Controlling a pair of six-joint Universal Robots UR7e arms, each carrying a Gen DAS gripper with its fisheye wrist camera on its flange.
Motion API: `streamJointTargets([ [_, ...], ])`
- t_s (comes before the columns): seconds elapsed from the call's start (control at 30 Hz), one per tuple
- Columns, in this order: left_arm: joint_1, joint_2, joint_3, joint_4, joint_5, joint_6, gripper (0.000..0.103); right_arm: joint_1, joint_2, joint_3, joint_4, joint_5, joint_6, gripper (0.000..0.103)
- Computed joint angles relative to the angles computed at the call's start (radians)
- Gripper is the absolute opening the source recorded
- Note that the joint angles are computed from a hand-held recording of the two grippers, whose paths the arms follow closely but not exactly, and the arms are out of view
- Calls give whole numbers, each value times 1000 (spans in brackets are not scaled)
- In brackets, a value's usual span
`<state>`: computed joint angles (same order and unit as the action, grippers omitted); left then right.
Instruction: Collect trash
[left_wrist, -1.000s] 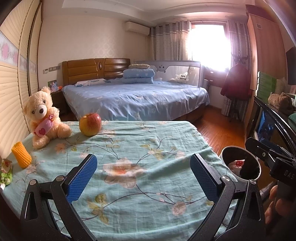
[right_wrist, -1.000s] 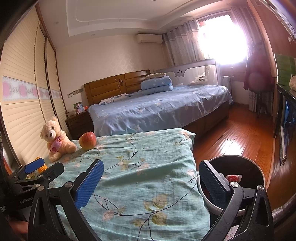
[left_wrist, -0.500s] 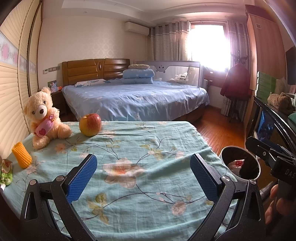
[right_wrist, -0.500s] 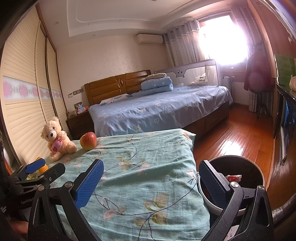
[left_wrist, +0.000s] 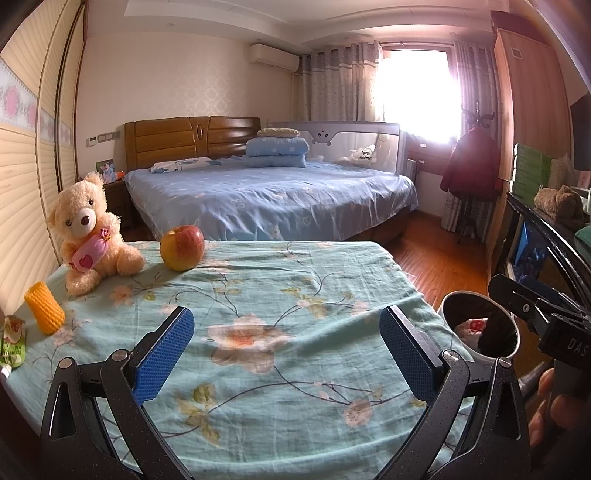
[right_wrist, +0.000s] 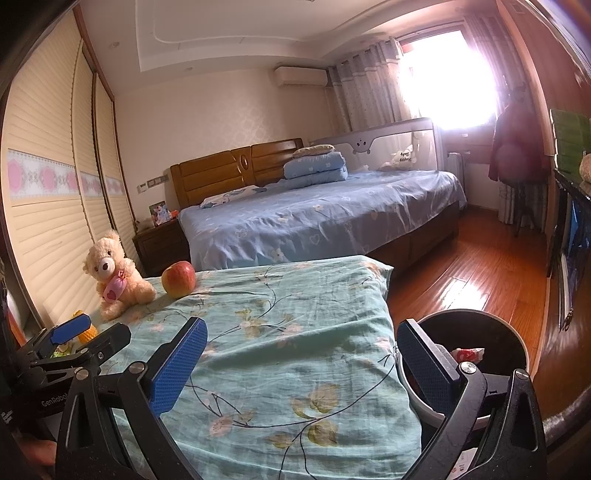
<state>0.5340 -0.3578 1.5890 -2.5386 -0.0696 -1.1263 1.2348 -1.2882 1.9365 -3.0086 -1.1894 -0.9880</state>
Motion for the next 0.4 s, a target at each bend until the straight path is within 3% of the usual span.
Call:
streamJointTargets([
  [0.4, 3, -24, 20, 59, -17, -67, 103, 10, 19, -19, 18, -31, 4, 103],
])
